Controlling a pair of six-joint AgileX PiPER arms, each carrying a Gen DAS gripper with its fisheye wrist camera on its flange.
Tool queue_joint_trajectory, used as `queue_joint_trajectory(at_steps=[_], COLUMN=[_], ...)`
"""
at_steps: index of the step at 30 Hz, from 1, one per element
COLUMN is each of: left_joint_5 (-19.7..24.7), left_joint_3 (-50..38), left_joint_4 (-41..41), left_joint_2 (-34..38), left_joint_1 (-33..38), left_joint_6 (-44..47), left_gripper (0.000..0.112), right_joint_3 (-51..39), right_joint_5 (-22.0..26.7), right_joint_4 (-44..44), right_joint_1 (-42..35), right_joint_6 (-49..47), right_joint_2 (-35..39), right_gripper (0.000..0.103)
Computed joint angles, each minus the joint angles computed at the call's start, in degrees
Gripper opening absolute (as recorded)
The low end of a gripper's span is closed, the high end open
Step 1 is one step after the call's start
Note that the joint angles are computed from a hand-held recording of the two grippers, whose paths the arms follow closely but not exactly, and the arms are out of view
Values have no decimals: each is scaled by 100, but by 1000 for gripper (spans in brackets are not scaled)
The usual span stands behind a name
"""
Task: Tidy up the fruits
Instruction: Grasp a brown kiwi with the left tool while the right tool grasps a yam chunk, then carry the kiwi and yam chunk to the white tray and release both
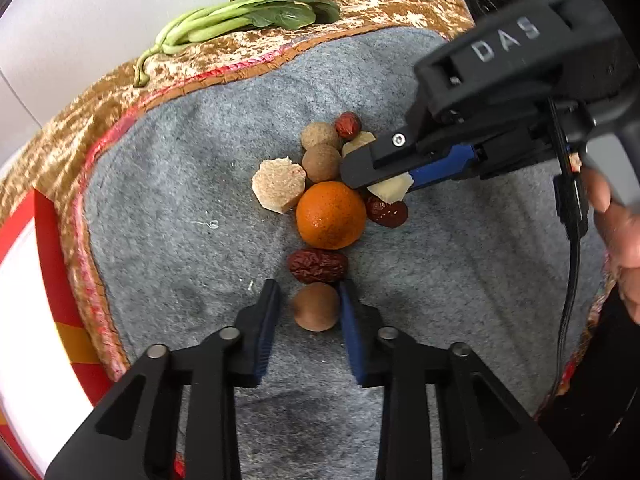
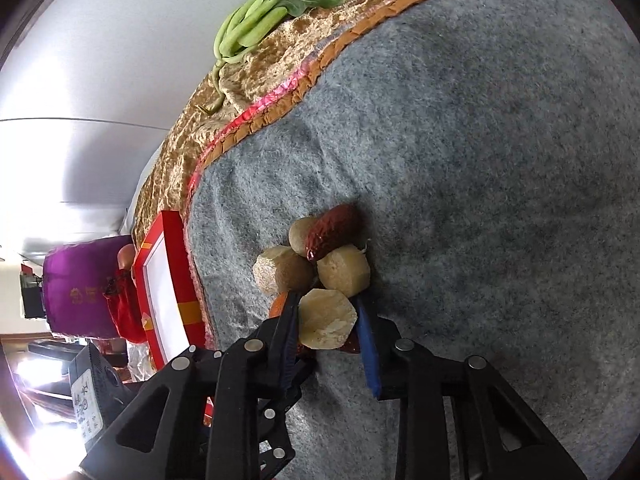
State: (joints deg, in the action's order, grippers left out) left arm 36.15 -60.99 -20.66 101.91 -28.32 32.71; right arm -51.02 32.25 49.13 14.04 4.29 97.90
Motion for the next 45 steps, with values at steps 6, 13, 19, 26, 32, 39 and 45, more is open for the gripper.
queue_joint_trajectory(at_steps=[6, 13, 19, 26, 32, 39, 45], left_joint_5=[-4, 178, 411, 315, -106, -569, -893], left_joint_3=[215, 898, 1302, 1470, 1688, 1628, 1714], left_joint_4=[-205, -546, -375, -66, 556, 1686, 2203], left_joint_2=[-214, -1270, -2270, -2517, -2346, -2039, -2170], left_joint_1=[95, 822, 2008, 3736, 4163, 3697, 3433], left_joint_6=[276, 872, 1117, 1392, 1101, -348, -970], left_gripper=[21, 21, 21, 21, 22, 24, 49], right_joint_3=[180, 33, -700, -1696, -2419, -2720, -2334], right_joint_5=[-71, -268, -394, -535, -463, -509, -530], right_joint_4=[336, 716, 1485, 1843, 1530, 689, 1587], right_joint_1=[-26, 461, 1332, 2325, 2817, 3102, 2914], right_joint_6=[-245, -637, -1471, -1932, -1537, -752, -1645], right_joint_2=[-265, -374, 250, 1084, 1702, 1865, 1550], right_gripper=[27, 27, 27, 27, 27, 31, 36])
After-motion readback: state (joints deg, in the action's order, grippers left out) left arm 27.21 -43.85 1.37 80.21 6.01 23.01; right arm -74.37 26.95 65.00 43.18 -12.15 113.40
